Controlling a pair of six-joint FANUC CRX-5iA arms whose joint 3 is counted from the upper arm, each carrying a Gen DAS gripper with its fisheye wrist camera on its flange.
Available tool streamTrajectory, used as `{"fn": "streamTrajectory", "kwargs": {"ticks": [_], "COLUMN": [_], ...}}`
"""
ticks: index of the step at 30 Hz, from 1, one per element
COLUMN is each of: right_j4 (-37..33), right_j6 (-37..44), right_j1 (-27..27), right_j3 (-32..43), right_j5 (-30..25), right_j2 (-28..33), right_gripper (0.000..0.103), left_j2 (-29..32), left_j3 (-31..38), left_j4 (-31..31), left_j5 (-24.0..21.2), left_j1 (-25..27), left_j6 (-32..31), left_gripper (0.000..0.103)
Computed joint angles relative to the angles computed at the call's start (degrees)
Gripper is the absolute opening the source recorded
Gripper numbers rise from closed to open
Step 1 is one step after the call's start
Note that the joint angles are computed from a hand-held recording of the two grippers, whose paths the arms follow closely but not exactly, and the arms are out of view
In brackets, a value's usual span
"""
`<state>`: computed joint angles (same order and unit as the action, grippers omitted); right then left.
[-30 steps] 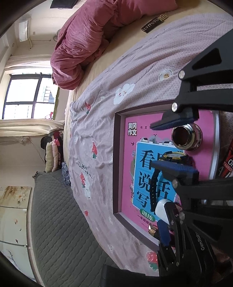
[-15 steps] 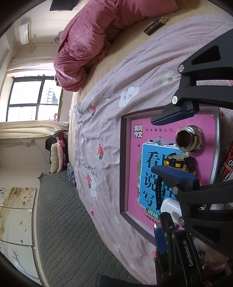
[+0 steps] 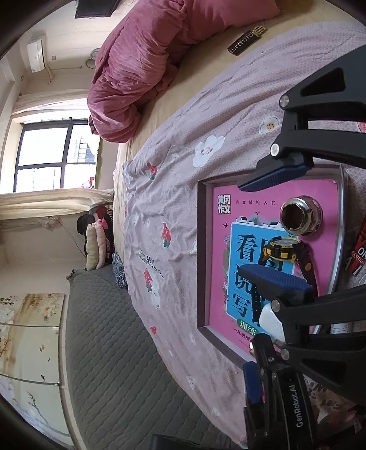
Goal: Organize rigid objects
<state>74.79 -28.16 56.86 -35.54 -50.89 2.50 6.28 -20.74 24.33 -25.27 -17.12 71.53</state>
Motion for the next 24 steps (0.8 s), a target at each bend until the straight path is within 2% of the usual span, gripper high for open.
{"fn": "streamTrajectory", "kwargs": {"ticks": [6, 10, 12, 15, 19, 24], "right_j4": [0.24, 0.09, -0.48, -1.32, -3.25, -3.30], "right_j6": [-0.41, -1.36, -1.32, -0.21, 1.97, 2.05], "right_j1": [0.89, 1.60, 2.02, 3.31, 5.28, 6.65], "right_j3": [-0.56, -1.29, -1.35, -1.07, 0.23, 0.54], "right_j5": [-1.75, -1.96, -2.25, -4.11, -7.63, -8.99], "right_j2": [-1.43, -2.82, -3.17, -3.16, -2.72, -3.25], "right_gripper": [0.054, 0.054, 0.054, 0.054, 0.054, 0.054], "left_j2": [-1.42, -2.75, -3.47, -4.33, -5.15, -6.32], "left_j3": [-0.85, -2.31, -2.44, -3.13, -3.72, -4.40], "left_j4": [0.34, 3.58, 2.56, 3.27, 4.02, 4.75], "left_j5": [0.00, -0.14, -0.22, -0.03, -0.49, -0.98], "left_j1": [0.16, 0.39, 0.34, 0.34, 0.37, 0.49], "left_j6": [-0.38, -3.42, -2.86, -3.63, -4.31, -5.11], "left_gripper": [0.059, 0.060, 0.062, 0.068, 0.069, 0.070]}}
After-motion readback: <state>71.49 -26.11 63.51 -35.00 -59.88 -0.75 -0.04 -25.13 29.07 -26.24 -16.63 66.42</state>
